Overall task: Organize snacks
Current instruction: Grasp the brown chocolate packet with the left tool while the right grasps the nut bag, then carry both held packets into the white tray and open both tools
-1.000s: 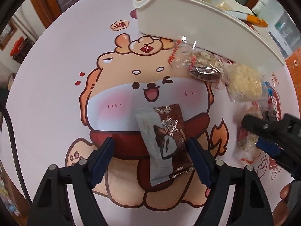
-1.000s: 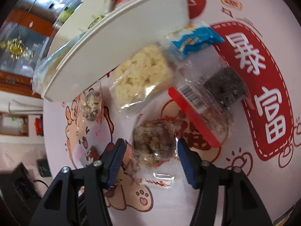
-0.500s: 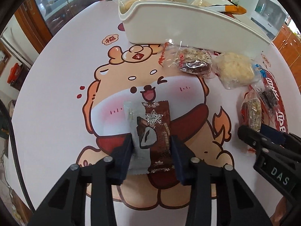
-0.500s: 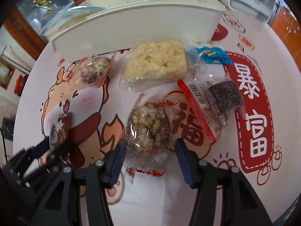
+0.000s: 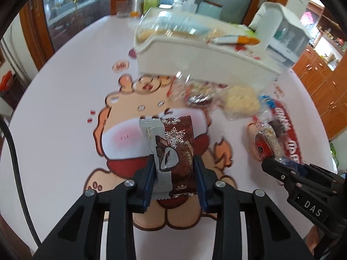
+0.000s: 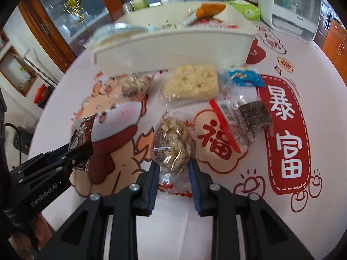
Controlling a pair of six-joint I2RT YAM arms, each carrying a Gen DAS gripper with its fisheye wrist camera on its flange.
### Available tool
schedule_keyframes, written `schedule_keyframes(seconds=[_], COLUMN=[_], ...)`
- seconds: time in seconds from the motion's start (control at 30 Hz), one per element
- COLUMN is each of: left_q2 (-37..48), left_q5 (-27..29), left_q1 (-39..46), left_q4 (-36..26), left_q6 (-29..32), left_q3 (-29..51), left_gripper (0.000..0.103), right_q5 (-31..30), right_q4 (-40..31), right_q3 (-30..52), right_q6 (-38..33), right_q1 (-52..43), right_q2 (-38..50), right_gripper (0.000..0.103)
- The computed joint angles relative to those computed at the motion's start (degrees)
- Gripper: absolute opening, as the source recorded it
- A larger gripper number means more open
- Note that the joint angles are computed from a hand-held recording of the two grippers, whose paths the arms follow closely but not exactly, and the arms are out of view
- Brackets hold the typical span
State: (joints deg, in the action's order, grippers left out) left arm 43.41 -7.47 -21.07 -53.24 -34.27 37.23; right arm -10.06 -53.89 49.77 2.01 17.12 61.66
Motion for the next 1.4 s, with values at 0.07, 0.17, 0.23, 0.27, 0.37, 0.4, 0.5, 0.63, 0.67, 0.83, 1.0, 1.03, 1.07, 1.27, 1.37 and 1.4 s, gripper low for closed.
schedule_keyframes(seconds=[0.07,0.17,0.23,0.27,0.37,0.4,0.5,0.63,0.67,0.83,1.0,1.03,1.07,1.27,1.37,1.4], left_q2=[-0.8,0.8,1.9,3.0,5.9,7.4,11.3,17.1,18.6,26.7,35.4,36.7,38.0,47.9,51.4,52.2], left_q5=[-1.1,-3.1,-2.8,-2.7,-2.6,-2.7,-2.9,-2.7,-2.3,-1.2,-2.2,-2.3,-2.4,-2.4,-2.3,-2.2], left_q1=[-1.8,-4.2,-3.9,-3.9,-3.4,-3.1,-1.2,2.8,4.0,9.8,12.7,13.0,13.3,15.3,16.3,16.5], left_q4=[-1.5,-2.4,-3.0,-3.3,-4.5,-4.9,-6.4,-8.1,-8.6,-11.5,-13.7,-14.0,-14.3,-15.5,-15.5,-15.3], left_q6=[0.0,0.2,1.3,1.8,4.5,6.1,10.3,16.2,17.4,24.4,29.9,30.5,31.2,34.6,35.5,35.6], left_q3=[2.5,7.3,10.1,12.0,17.1,19.5,26.4,36.2,38.8,53.5,68.1,70.2,72.2,85.5,89.0,89.5], left_gripper=[0.032,0.032,0.032,0.032,0.032,0.032,0.032,0.032,0.032,0.032,0.032,0.032,0.032,0.032,0.032,0.032], right_q5=[-2.9,-6.8,-8.4,-9.0,-10.6,-11.1,-12.5,-13.5,-13.5,-12.5,-11.2,-10.8,-10.6,-7.6,-5.9,-5.5], right_q4=[-1.3,-3.4,-4.7,-5.0,-6.2,-6.6,-7.5,-8.2,-8.3,-9.2,-9.9,-10.2,-10.5,-10.9,-11.2,-11.3], right_q3=[1.2,4.0,6.1,6.8,10.3,11.7,16.2,23.4,25.5,38.3,52.7,55.7,58.4,70.8,75.5,76.2], right_q6=[-2.7,-5.0,-5.6,-5.7,-5.7,-5.6,-5.6,-5.8,-5.9,-6.3,-5.3,-4.8,-4.4,-2.4,-1.7,-1.3], right_q1=[-3.7,-8.3,-10.4,-11.0,-12.7,-13.2,-14.2,-14.4,-14.2,-12.9,-11.7,-11.3,-11.0,-7.4,-5.6,-5.2], right_q2=[-1.2,-1.9,-1.8,-1.7,-0.9,-0.4,1.3,4.2,5.2,10.9,18.3,19.9,21.3,29.4,33.5,34.1], right_gripper=[0.027,0.027,0.027,0.027,0.027,0.027,0.027,0.027,0.027,0.027,0.026,0.026,0.026,0.026,0.026,0.026])
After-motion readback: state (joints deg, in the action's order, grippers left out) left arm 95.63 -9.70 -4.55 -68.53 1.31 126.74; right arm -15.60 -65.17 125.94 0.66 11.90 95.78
